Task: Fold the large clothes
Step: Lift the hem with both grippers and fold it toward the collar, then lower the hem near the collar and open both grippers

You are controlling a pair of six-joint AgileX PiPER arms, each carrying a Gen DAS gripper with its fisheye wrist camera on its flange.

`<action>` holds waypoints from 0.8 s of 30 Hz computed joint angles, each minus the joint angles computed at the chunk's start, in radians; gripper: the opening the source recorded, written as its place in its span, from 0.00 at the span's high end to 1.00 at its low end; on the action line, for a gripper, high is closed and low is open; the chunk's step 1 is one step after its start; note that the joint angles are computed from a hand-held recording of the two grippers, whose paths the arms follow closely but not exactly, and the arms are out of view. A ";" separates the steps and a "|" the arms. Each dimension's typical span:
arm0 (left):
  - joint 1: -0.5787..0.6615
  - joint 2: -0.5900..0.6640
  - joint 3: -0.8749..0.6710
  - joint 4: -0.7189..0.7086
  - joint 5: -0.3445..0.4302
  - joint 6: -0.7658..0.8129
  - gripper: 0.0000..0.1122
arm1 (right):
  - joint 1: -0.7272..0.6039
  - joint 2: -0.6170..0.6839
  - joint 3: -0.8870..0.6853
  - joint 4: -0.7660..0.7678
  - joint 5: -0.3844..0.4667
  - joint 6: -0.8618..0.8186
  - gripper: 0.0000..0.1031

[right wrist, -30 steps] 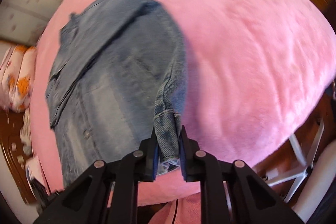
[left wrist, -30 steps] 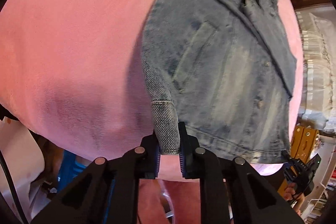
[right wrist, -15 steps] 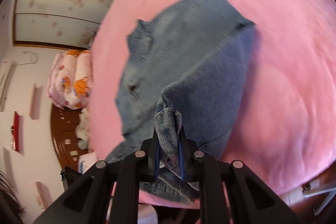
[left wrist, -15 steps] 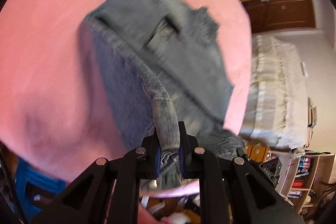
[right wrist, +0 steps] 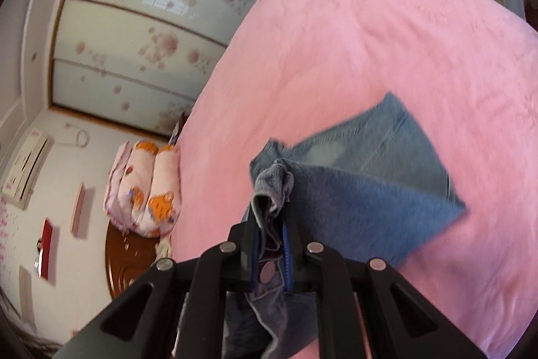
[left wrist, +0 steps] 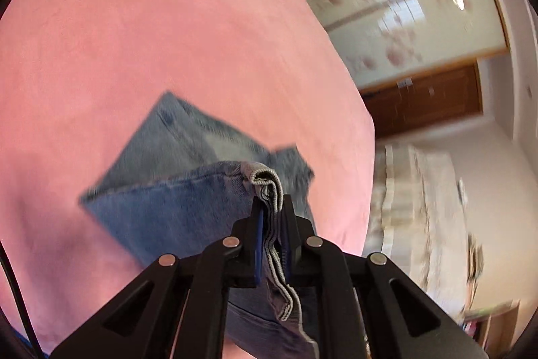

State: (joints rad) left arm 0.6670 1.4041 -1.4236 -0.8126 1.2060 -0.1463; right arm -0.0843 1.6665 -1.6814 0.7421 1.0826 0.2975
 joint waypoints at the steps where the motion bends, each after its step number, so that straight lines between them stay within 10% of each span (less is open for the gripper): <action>1: 0.009 0.025 -0.014 -0.001 -0.010 -0.003 0.95 | 0.004 0.049 -0.053 -0.022 -0.002 0.031 0.91; 12: -0.160 0.399 -0.189 0.135 -0.234 -0.133 0.95 | 0.081 0.364 -0.191 -0.138 -0.249 0.187 0.91; 24: -0.206 0.602 -0.280 0.167 -0.289 -0.124 0.84 | 0.107 0.654 -0.505 -0.269 -0.120 0.298 0.80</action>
State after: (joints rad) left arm 0.4610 2.0062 -1.7038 -0.6453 0.9173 -0.2700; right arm 0.0225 2.3200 -2.1867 0.4734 0.9622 0.5958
